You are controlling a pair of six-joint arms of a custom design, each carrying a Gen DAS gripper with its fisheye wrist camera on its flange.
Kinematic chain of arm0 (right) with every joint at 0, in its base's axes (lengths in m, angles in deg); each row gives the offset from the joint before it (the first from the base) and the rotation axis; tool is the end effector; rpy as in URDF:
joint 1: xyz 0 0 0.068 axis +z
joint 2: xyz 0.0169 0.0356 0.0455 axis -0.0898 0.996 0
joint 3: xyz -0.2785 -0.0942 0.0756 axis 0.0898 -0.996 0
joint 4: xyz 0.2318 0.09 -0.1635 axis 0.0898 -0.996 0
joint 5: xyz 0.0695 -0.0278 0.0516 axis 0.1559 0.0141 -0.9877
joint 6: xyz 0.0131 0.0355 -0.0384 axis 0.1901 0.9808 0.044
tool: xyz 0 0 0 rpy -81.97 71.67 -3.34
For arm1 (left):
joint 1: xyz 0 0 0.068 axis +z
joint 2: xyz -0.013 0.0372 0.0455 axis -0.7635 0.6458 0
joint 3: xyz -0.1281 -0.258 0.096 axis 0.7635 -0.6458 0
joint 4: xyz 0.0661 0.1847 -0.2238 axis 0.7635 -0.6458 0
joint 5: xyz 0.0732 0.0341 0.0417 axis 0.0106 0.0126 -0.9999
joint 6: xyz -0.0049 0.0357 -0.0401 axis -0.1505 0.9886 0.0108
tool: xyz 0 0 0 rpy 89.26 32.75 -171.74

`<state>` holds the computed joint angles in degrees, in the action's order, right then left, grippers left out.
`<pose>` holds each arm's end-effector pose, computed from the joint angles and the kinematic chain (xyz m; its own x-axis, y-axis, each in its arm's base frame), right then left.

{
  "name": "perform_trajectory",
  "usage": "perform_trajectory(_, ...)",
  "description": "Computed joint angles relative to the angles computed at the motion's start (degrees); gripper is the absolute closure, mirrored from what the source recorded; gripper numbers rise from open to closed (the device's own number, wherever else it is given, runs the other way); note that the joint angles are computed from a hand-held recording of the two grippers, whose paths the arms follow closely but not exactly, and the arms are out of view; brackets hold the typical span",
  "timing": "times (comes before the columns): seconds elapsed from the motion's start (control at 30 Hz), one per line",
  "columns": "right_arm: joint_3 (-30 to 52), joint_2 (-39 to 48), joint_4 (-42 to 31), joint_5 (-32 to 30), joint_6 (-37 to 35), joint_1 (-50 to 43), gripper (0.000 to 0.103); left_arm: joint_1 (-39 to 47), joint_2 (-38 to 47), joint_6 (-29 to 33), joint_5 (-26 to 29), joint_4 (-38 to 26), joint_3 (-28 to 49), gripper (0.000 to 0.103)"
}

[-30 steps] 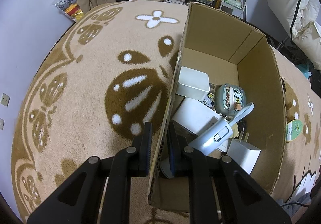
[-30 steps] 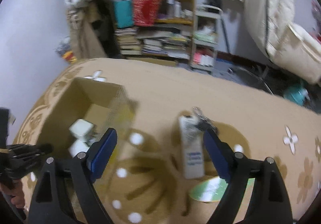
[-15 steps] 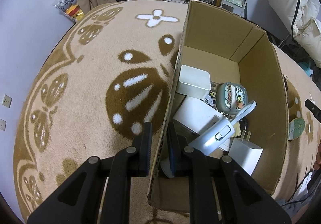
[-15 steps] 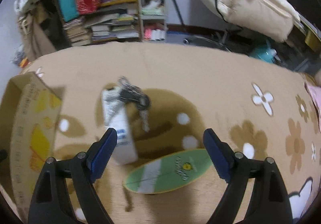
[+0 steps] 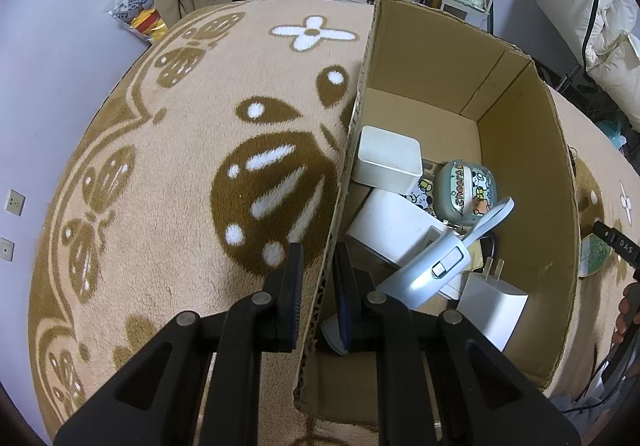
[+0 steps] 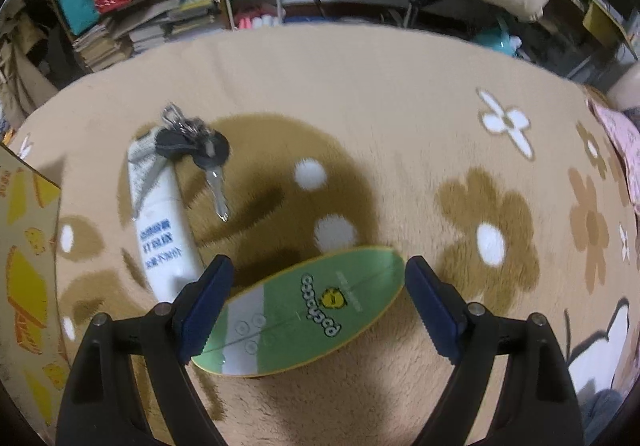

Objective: Organize rigid objects
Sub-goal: 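Move the open right gripper back to the green Pochacco card, then grasp the green Pochacco card edgewise with the right gripper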

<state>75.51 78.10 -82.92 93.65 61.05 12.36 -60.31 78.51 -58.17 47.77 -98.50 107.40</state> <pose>0.2816 0.0761 0.1302 -0.7388 0.5387 -0.4050 0.5975 0.8016 -0.0237 0.3611 -0.0664 0.1975 -0.9164 0.1667 -0.3638 0.1725 0.9849 0.0168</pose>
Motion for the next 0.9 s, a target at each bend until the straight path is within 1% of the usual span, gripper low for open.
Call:
perform_trajectory(0.3,0.2,3.2,-1.1,-1.3,3.9,-1.1,0.011,0.0,0.0,-0.1,0.2,-0.1,0.0,0.089)
perform_trajectory(0.47,-0.1,3.3,0.0,-2.7,4.7,-2.0,0.011,0.1,0.0,0.1,0.2,-0.1,0.0,0.089)
perform_trajectory(0.6,-0.4,3.9,2.4,-5.2,6.0,-2.6,0.011,0.1,0.0,0.0,0.2,-0.1,0.0,0.089)
perform_trajectory(0.83,2.2,7.2,0.9,-3.3,7.1,-1.2,0.011,0.0,0.0,0.1,0.1,-0.2,0.1,0.089)
perform_trajectory(0.9,3.6,8.5,-0.6,-2.6,7.8,-0.1,0.011,0.1,0.0,0.1,0.1,-0.3,0.1,0.089)
